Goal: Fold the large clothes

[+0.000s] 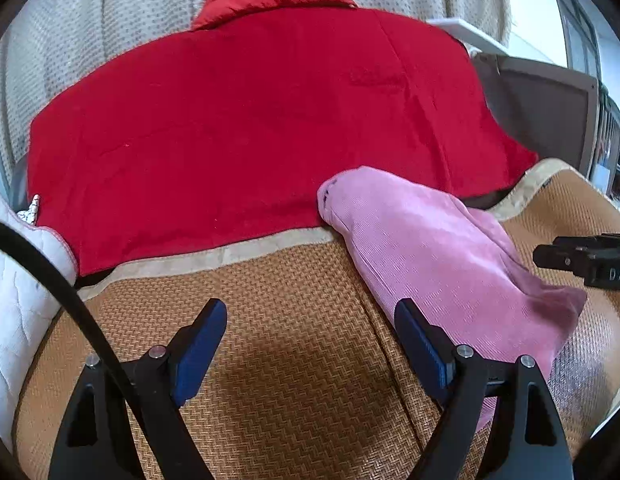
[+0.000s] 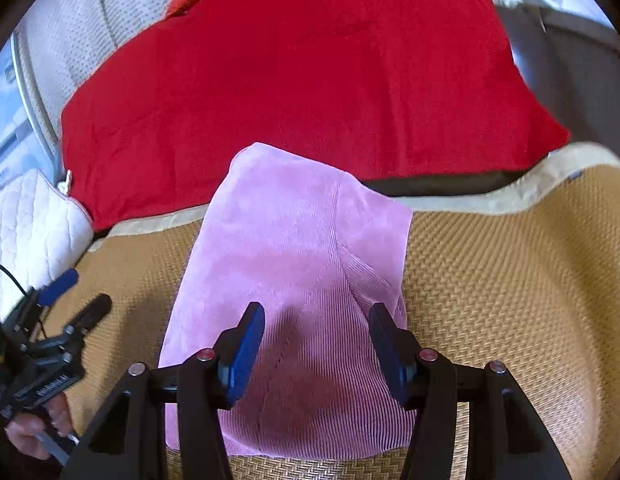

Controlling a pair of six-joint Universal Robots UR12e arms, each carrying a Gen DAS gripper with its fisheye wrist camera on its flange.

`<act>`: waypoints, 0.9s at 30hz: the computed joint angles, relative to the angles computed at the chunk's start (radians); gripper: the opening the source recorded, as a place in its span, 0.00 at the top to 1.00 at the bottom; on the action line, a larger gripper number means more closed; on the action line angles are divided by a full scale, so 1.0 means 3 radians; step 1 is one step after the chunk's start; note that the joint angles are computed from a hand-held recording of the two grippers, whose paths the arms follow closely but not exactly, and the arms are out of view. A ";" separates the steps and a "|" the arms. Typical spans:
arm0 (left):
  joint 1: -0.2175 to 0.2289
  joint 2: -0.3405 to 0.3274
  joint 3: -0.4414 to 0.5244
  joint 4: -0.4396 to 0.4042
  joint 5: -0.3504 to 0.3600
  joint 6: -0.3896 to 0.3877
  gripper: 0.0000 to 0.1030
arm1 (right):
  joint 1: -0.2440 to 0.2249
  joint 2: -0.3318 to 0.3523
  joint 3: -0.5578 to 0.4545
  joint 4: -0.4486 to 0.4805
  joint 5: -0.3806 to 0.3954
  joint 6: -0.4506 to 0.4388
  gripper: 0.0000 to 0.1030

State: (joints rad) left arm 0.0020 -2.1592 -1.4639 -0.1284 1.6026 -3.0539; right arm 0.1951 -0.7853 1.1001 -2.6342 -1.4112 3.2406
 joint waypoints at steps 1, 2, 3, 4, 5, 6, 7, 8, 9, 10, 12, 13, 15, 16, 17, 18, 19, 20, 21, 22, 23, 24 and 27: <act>0.0001 0.0007 -0.0012 0.0018 0.0006 -0.0002 0.16 | 0.0021 -0.0013 0.0019 -0.0041 -0.0083 -0.0047 0.43; 0.0002 0.0008 -0.0012 0.0020 0.0007 0.0001 0.15 | 0.0035 -0.0040 0.0059 -0.0088 -0.0152 -0.0095 0.43; 0.0000 0.0010 -0.0019 0.0032 0.0018 0.0000 0.15 | 0.0056 -0.0047 0.0070 -0.0130 -0.0237 -0.0152 0.43; -0.0002 0.0011 -0.0024 0.0040 0.0026 0.0001 0.15 | 0.0073 -0.0046 0.0071 -0.0165 -0.0312 -0.0204 0.43; -0.0003 0.0011 -0.0023 0.0034 0.0024 0.0007 0.15 | 0.0093 -0.0051 0.0082 -0.0212 -0.0398 -0.0261 0.43; -0.0006 0.0010 -0.0025 0.0030 0.0024 0.0011 0.15 | 0.0109 -0.0054 0.0091 -0.0255 -0.0467 -0.0307 0.43; -0.0011 0.0007 -0.0019 0.0021 0.0025 0.0017 0.15 | 0.0123 -0.0059 0.0103 -0.0298 -0.0529 -0.0353 0.43; -0.0014 0.0007 -0.0021 0.0018 0.0036 0.0025 0.15 | 0.0134 -0.0061 0.0114 -0.0335 -0.0573 -0.0388 0.43; -0.0014 0.0001 -0.0014 0.0014 0.0038 0.0033 0.15 | 0.0145 -0.0066 0.0125 -0.0376 -0.0624 -0.0429 0.43; -0.0012 -0.0007 -0.0005 0.0010 0.0035 0.0040 0.15 | 0.0156 -0.0071 0.0140 -0.0410 -0.0662 -0.0446 0.43; -0.0014 -0.0010 0.0002 0.0008 0.0028 0.0039 0.15 | 0.0165 -0.0069 0.0140 -0.0436 -0.0714 -0.0480 0.43; -0.0015 -0.0012 0.0006 0.0004 0.0024 0.0034 0.15 | 0.0168 -0.0065 0.0133 -0.0431 -0.0738 -0.0488 0.43; -0.0015 -0.0017 0.0019 -0.0014 -0.0003 0.0014 0.15 | 0.0172 -0.0057 0.0118 -0.0417 -0.0772 -0.0498 0.43; -0.0016 -0.0020 0.0026 -0.0024 -0.0014 0.0007 0.15 | 0.0171 -0.0051 0.0109 -0.0410 -0.0774 -0.0504 0.43; -0.0018 -0.0027 0.0037 -0.0032 -0.0020 0.0005 0.15 | 0.0171 -0.0044 0.0098 -0.0401 -0.0778 -0.0509 0.43; -0.0021 -0.0031 0.0045 -0.0039 -0.0032 0.0002 0.15 | 0.0173 -0.0039 0.0092 -0.0396 -0.0782 -0.0516 0.43; -0.0020 -0.0034 0.0050 -0.0042 -0.0044 0.0005 0.15 | 0.0173 -0.0027 0.0078 -0.0391 -0.0784 -0.0529 0.43; -0.0022 -0.0036 0.0054 -0.0045 -0.0055 0.0007 0.15 | 0.0176 -0.0031 0.0083 -0.0391 -0.0794 -0.0535 0.43; -0.0026 -0.0040 0.0063 -0.0055 -0.0068 0.0013 0.15 | 0.0177 -0.0030 0.0082 -0.0385 -0.0801 -0.0545 0.43; -0.0027 -0.0037 0.0062 -0.0062 -0.0078 0.0016 0.15 | 0.0177 -0.0030 0.0081 -0.0382 -0.0806 -0.0553 0.43; -0.0029 -0.0038 0.0065 -0.0075 -0.0091 0.0019 0.15 | 0.0176 -0.0029 0.0082 -0.0382 -0.0806 -0.0555 0.43; -0.0032 -0.0041 0.0073 -0.0091 -0.0107 0.0021 0.15 | 0.0174 -0.0028 0.0080 -0.0375 -0.0803 -0.0556 0.43; -0.0037 -0.0043 0.0078 -0.0109 -0.0135 0.0015 0.15 | 0.0169 -0.0026 0.0079 -0.0365 -0.0818 -0.0550 0.43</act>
